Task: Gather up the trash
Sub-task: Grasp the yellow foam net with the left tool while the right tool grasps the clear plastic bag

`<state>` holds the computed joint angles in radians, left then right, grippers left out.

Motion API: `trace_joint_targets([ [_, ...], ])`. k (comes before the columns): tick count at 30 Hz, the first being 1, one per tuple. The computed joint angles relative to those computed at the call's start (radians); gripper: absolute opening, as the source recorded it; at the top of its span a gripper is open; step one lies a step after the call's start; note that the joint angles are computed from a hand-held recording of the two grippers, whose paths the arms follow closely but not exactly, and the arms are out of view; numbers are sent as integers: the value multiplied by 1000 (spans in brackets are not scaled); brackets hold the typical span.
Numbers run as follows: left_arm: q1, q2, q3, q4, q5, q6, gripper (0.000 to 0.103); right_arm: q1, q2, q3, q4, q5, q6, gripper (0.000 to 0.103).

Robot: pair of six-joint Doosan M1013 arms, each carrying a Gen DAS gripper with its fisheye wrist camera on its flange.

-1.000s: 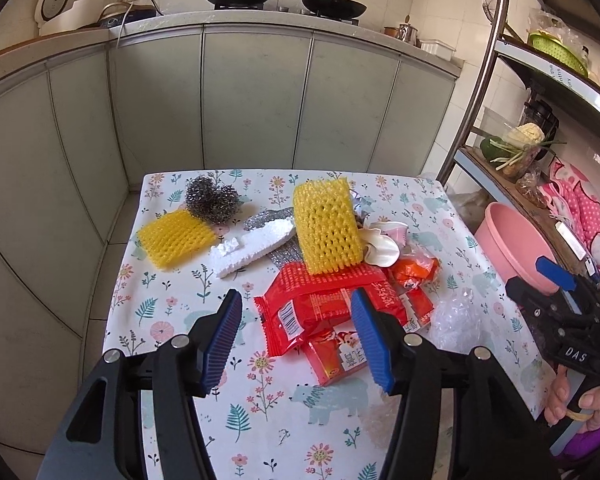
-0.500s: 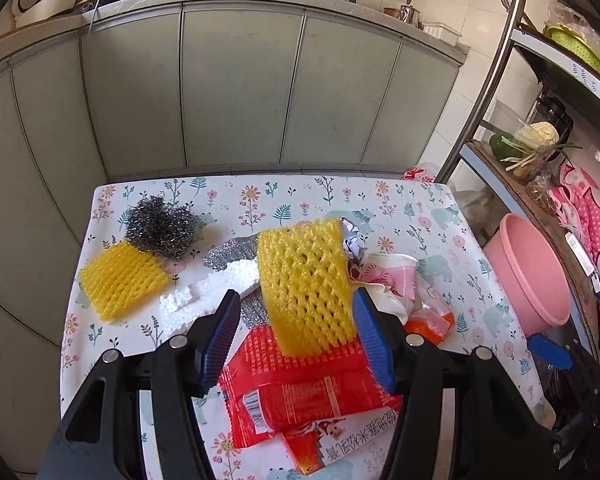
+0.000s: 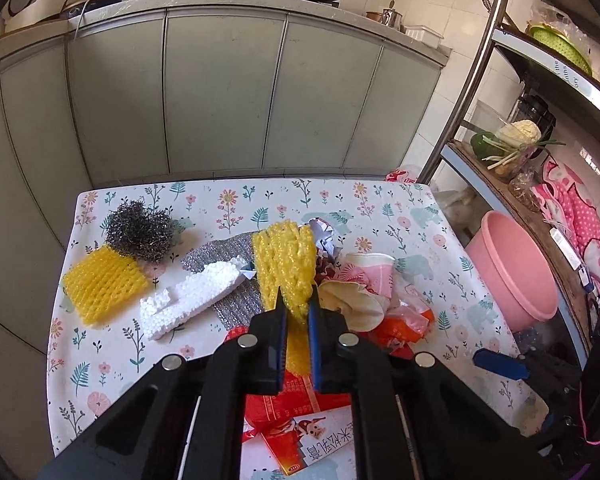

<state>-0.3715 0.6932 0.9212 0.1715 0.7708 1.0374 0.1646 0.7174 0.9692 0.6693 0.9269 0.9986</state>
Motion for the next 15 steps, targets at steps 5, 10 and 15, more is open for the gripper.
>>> trace_joint_targets([
  [5, -9, -31, 32, 35, -33, -22, 8, -11, 7, -4, 47, 39, 0, 30],
  [10, -19, -50, 38, 57, -58, -22, 8, -21, -17, 31, 100, 2, -47, 24],
  [15, -34, -43, 2, 37, -83, 50, 8, -39, -49, 74, 164, -64, -84, 24],
])
